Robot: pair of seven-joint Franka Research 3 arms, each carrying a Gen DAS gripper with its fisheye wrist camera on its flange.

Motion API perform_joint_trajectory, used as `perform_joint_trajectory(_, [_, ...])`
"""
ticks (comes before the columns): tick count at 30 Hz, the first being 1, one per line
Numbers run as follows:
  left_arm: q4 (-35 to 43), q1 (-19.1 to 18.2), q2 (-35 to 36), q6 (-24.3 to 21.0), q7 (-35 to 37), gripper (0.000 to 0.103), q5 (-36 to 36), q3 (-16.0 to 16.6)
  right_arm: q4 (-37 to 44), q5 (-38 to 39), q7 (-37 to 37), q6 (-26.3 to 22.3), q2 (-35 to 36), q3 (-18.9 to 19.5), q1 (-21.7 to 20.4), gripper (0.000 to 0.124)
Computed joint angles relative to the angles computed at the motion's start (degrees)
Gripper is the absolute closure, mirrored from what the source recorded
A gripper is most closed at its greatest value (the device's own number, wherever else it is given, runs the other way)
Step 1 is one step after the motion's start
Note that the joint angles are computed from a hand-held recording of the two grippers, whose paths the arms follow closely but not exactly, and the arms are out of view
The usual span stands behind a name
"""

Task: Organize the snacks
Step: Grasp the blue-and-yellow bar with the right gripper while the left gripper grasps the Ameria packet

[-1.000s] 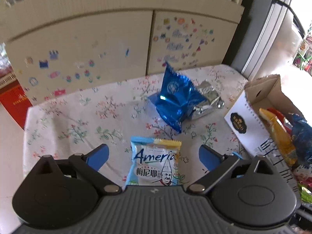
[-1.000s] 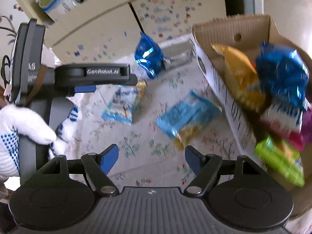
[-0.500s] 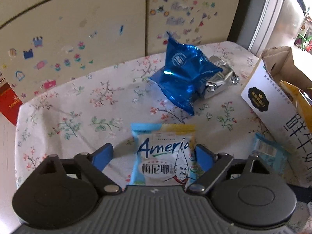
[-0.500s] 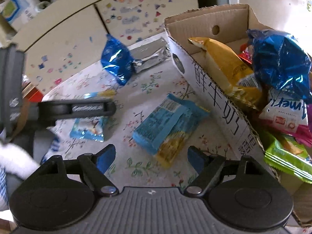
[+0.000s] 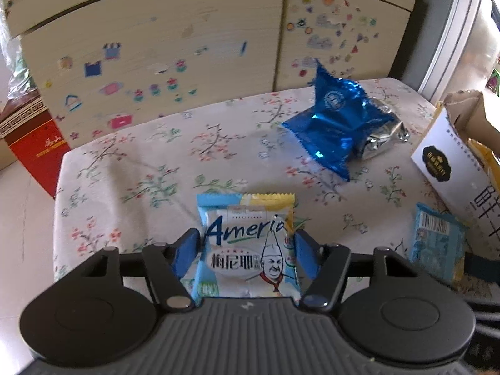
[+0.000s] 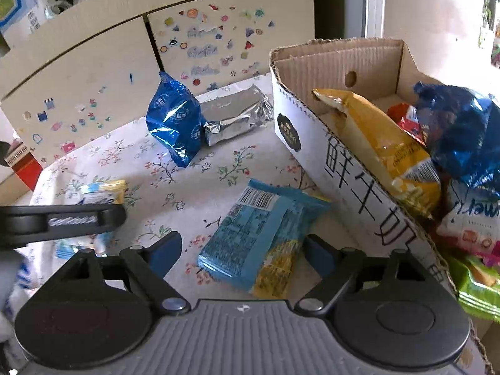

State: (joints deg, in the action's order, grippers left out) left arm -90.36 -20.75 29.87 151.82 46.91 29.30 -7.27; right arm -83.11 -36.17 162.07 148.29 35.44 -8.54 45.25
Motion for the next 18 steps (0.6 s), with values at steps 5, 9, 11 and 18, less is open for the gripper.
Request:
perform_joint_trajectory(5, [-2.83, 0.72, -1.85, 1.01, 0.24, 0.038, -0.27, -0.24, 1.46, -3.32, -1.23, 0.14, 1.58, -1.64, 1.16, 0.041])
perform_joint_trajectory(9, [-4.27, 1.02, -2.68, 1.69, -0.29, 0.037, -0.19, -0.13, 1.17, -4.96, -3.75, 3.21, 1.90, -1.61, 0.52, 0.054])
perform_joint_trajectory(11, [-4.62, 1.12, -2.90, 1.75, -0.40, 0.034, -0.15, -0.17, 0.87, -4.84, -6.28, 5.29, 1.94, -1.15, -0.14, 0.057])
perform_joint_trajectory(18, [-4.41, 1.34, -2.54, 1.12, 1.12, 0.015, -0.47, -0.85, 0.33, 2.80, -20.19, 12.13, 2.24, 2.32, -3.10, 0.062])
